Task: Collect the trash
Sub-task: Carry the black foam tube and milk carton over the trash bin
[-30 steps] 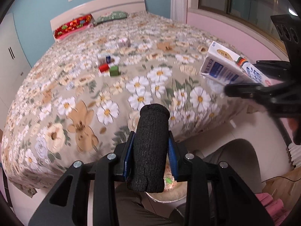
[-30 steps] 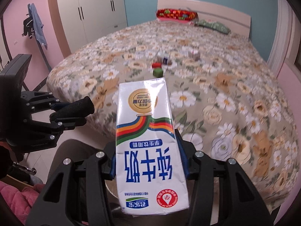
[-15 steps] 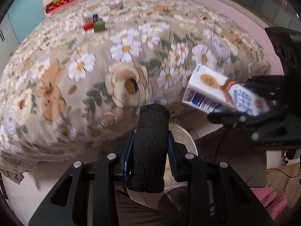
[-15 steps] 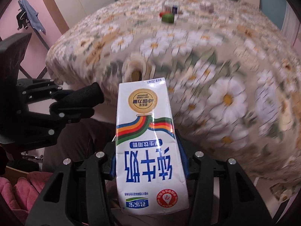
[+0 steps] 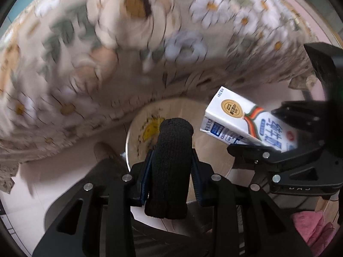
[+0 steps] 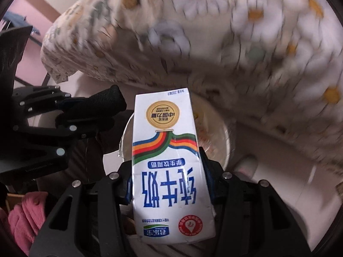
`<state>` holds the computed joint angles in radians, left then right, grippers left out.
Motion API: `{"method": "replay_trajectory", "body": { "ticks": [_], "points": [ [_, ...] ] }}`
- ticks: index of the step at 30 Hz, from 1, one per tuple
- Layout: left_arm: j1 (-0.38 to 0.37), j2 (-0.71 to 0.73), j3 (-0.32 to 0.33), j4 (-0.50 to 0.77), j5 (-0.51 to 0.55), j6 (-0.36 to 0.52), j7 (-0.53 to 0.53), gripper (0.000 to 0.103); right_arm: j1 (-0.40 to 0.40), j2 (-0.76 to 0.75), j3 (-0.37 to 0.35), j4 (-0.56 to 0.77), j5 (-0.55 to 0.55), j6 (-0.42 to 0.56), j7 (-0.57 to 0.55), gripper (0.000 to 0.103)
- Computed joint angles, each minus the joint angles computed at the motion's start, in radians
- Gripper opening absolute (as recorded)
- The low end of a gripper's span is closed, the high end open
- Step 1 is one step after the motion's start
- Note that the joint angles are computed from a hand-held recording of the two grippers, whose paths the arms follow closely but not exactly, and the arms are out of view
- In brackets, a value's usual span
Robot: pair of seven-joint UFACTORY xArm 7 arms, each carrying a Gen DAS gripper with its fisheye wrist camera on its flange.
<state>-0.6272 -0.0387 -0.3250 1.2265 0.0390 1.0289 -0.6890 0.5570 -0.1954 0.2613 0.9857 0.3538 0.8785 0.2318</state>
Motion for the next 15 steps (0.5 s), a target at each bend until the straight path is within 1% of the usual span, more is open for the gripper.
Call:
{"method": "replay_trajectory", "body": {
  "ticks": [4, 7, 15],
  "points": [
    [0.007, 0.026, 0.011, -0.027, -0.041, -0.016, 0.012, 0.035, 0.006, 0.037, 0.005, -0.031, 0.023, -0.015, 0.020, 0.051],
    [0.007, 0.051, 0.013, -0.044, -0.058, -0.026, 0.011, 0.035, 0.007, 0.077, 0.009, -0.027, 0.019, -0.013, 0.034, 0.051],
    [0.012, 0.119, 0.024, -0.090, -0.147, -0.095, 0.020, 0.035, 0.010, 0.159, 0.016, -0.019, 0.033, -0.016, 0.059, 0.051]
  ]
}}
